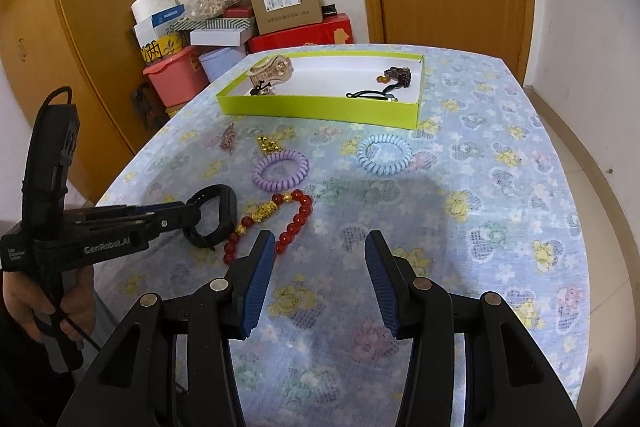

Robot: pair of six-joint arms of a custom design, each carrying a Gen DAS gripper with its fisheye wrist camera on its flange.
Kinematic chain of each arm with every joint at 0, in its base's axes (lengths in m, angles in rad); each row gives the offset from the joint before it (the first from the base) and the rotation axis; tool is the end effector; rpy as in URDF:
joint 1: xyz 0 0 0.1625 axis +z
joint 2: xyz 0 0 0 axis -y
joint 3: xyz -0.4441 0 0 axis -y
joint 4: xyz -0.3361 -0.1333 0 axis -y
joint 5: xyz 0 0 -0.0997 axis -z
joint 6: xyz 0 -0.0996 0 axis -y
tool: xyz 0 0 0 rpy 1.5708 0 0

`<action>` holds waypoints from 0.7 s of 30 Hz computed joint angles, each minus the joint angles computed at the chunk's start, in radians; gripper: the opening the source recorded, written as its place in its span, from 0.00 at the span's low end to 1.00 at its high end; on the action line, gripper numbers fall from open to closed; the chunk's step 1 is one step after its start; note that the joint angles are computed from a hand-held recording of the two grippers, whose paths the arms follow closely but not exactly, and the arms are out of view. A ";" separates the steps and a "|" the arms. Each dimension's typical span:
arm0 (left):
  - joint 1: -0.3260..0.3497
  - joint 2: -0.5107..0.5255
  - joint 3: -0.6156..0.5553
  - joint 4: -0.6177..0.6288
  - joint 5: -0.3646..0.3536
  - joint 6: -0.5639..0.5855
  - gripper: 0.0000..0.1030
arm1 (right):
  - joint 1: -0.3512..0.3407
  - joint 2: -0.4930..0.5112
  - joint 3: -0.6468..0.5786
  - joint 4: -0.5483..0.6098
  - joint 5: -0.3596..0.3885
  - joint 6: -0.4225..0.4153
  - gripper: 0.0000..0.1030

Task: Organize jewelry
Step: 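Move both tools back toward the black watch band and red bracelet, then grasp the black watch band with the left tool while the right tool grasps the red bead bracelet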

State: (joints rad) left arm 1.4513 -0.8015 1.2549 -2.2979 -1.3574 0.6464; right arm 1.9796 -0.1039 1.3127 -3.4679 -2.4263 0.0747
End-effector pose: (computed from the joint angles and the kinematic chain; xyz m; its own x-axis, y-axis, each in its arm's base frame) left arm 0.0659 -0.7465 0.2676 -0.7109 0.6234 -0.3256 0.6802 0.7271 -0.0930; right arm 0.3233 -0.6002 -0.0929 -0.8131 0.2317 0.5340 -0.2470 0.6933 -0.6770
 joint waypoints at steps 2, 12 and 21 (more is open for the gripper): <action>-0.007 0.005 0.009 -0.033 0.024 0.016 0.17 | -0.003 0.002 -0.005 0.011 0.003 0.004 0.46; -0.018 0.040 0.013 -0.177 0.073 0.147 0.07 | -0.019 0.019 -0.051 0.081 0.013 0.011 0.46; -0.012 0.033 0.024 -0.202 0.080 0.172 0.11 | -0.039 0.062 -0.155 0.196 0.024 0.022 0.39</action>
